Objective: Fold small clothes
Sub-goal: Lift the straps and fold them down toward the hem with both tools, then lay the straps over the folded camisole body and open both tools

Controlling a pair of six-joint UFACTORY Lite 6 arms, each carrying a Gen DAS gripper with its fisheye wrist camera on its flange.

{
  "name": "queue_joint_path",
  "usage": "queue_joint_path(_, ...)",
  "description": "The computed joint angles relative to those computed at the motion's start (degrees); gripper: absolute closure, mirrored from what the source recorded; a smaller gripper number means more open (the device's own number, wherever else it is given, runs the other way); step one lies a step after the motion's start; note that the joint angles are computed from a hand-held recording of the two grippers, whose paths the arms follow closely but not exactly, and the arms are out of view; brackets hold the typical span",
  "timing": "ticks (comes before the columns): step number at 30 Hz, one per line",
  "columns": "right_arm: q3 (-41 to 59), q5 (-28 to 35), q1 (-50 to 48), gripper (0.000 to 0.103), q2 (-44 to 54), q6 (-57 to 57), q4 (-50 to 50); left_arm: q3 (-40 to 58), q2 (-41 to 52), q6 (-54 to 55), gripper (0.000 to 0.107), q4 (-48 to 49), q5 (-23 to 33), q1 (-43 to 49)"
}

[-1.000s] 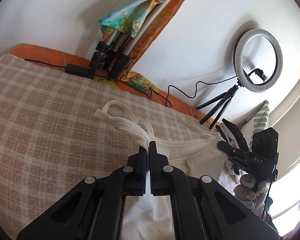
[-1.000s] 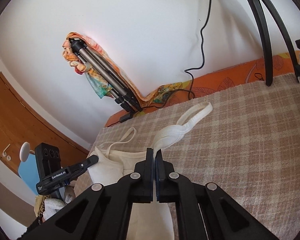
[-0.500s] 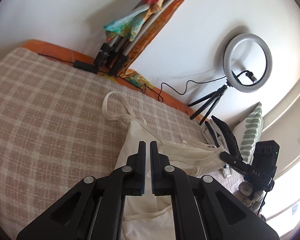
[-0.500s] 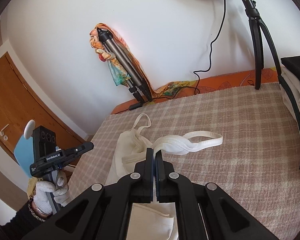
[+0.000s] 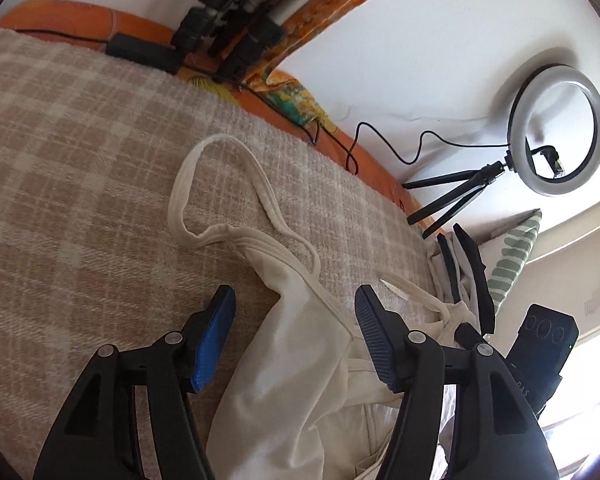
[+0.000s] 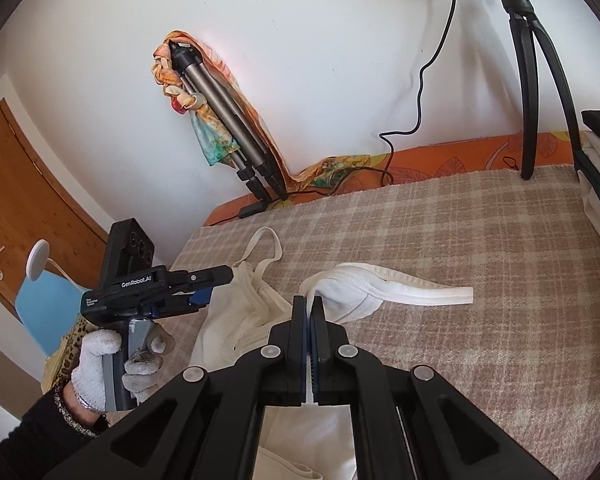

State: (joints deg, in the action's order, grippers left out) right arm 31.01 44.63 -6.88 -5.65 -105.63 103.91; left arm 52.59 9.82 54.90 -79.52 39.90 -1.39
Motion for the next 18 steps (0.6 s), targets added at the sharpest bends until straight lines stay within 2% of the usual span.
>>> queue_joint_path(3, 1.1, 0.7, -0.5, 0.103, 2.0, -0.2, 0.2, 0.5, 1.2, 2.6, 0.046, -3.9, -0.7, -0.2)
queue_joint_path(4, 1.4, 0.8, -0.6, 0.103, 2.4, -0.2, 0.3, 0.7, 1.6, 2.9, 0.050, -4.8, -0.9, -0.2)
queue_joint_path(6, 1.7, 1.2, -1.1, 0.103, 2.9, -0.1, 0.3, 1.1, 2.4, 3.6, 0.079, -5.7, -1.3, -0.3)
queue_joint_path(7, 1.9, 1.3, -1.2, 0.103, 3.2, -0.1, 0.4, 1.7, 3.5, 4.3, 0.107, -5.9, -0.3, -0.3)
queue_joint_path(10, 2.7, 1.4, -1.1, 0.103, 4.1, -0.2, 1.1, -0.3, 1.3, 8.6, 0.106, -9.1, -2.2, -1.2)
queue_joint_path(15, 3.0, 3.0, -1.9, 0.103, 3.9, -0.7, 3.5, -7.5, -8.7, 14.9, 0.106, -17.7, 0.3, 4.1)
queue_joint_path(18, 2.4, 4.2, -2.8, 0.103, 2.8, -1.1, 4.4, -9.5, -13.7, 14.6, 0.106, -15.8, 1.3, 6.0)
